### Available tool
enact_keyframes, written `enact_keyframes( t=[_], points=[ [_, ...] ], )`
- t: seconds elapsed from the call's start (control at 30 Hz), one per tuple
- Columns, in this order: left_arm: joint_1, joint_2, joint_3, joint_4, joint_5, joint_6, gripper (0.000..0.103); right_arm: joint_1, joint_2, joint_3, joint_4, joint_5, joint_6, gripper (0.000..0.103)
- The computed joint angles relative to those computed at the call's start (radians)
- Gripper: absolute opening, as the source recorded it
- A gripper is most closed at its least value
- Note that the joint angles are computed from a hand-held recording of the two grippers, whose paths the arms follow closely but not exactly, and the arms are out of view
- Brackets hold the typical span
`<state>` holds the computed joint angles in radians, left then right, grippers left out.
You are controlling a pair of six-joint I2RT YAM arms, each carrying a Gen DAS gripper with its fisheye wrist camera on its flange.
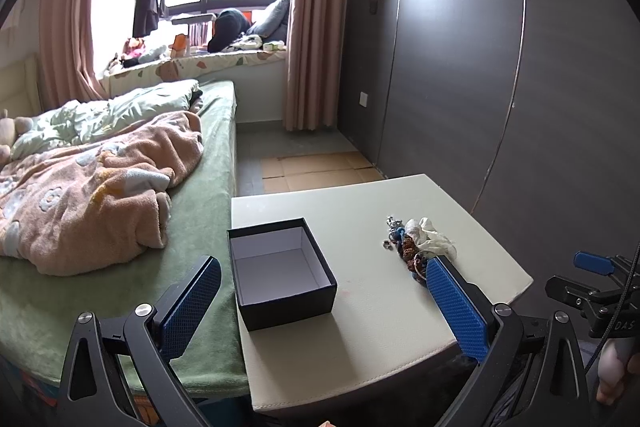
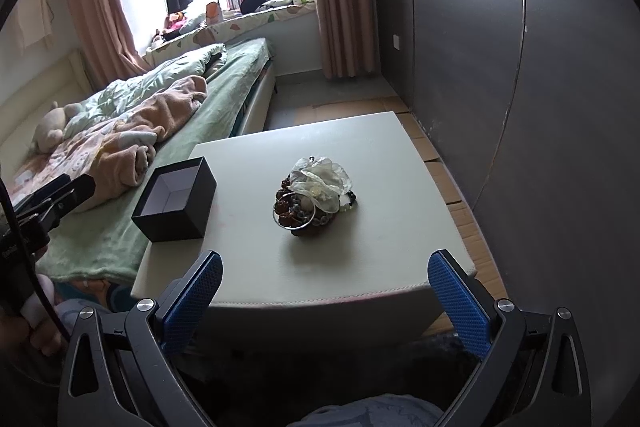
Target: Organize jewelry
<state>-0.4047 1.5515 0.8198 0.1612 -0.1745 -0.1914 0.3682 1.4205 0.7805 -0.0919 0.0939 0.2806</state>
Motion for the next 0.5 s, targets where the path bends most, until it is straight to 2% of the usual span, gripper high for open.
enact_keyframes(
  t=[0.5],
  points=[
    [-0.009,0.001,0.001,0.000,-0.006,0.001,0.103,-0.004,-0.008,-0.005,0.006,0.002,-0.003,0.103]
  ],
)
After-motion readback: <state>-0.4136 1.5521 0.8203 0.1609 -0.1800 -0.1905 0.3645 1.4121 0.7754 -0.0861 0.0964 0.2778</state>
